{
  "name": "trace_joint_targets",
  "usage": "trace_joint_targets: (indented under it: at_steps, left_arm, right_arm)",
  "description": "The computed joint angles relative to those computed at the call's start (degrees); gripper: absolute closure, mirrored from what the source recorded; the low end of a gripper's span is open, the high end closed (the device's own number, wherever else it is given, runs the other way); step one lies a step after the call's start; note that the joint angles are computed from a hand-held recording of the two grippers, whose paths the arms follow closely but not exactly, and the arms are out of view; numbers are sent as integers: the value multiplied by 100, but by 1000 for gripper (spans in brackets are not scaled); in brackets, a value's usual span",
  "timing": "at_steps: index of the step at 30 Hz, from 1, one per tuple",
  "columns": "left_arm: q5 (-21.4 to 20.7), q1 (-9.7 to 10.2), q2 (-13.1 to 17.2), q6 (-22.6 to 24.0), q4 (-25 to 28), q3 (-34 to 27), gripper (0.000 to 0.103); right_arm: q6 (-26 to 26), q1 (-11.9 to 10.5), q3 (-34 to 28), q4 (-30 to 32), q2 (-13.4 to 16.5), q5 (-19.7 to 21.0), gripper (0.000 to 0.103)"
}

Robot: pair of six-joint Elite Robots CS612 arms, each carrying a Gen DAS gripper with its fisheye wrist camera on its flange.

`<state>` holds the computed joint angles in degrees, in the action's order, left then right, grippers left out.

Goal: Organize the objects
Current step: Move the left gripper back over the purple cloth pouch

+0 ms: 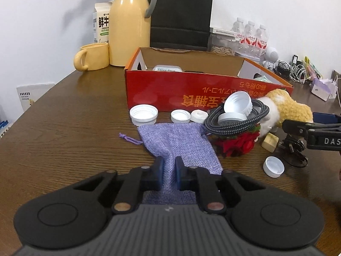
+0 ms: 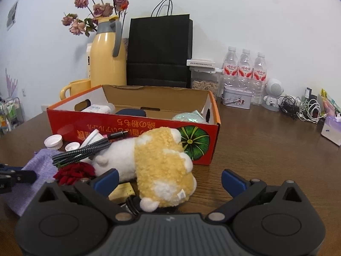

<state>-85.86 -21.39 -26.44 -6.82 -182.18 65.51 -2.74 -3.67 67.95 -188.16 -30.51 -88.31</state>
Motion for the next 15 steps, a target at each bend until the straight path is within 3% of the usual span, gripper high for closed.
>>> trace_joint_targets:
  at_steps: [2, 4, 5, 6, 9, 14, 15]
  left_arm:
    - [10, -5, -19, -17, 35, 17, 84]
    - [-89, 3, -45, -94, 91, 19, 52]
    - [-110, 0, -54, -91, 95, 25, 23]
    - [-84, -16, -52, -62, -52, 50, 7]
    - [122, -83, -54, 103, -159, 59, 0]
    - [374, -146, 32, -1, 986, -350, 0]
    - [402, -152, 63, -20, 948, -387, 0]
  right_arm:
    - [-10, 4, -52, 78, 18, -6, 1]
    - [0, 3, -60, 91, 22, -16, 1]
    - [14, 1, -55, 82, 22, -17, 1]
    - [28, 0, -48, 62, 22, -23, 1]
    - [58, -4, -30, 6, 23, -31, 1]
    - [69, -13, -17, -26, 26, -8, 1]
    - [79, -16, -8, -47, 25, -1, 1]
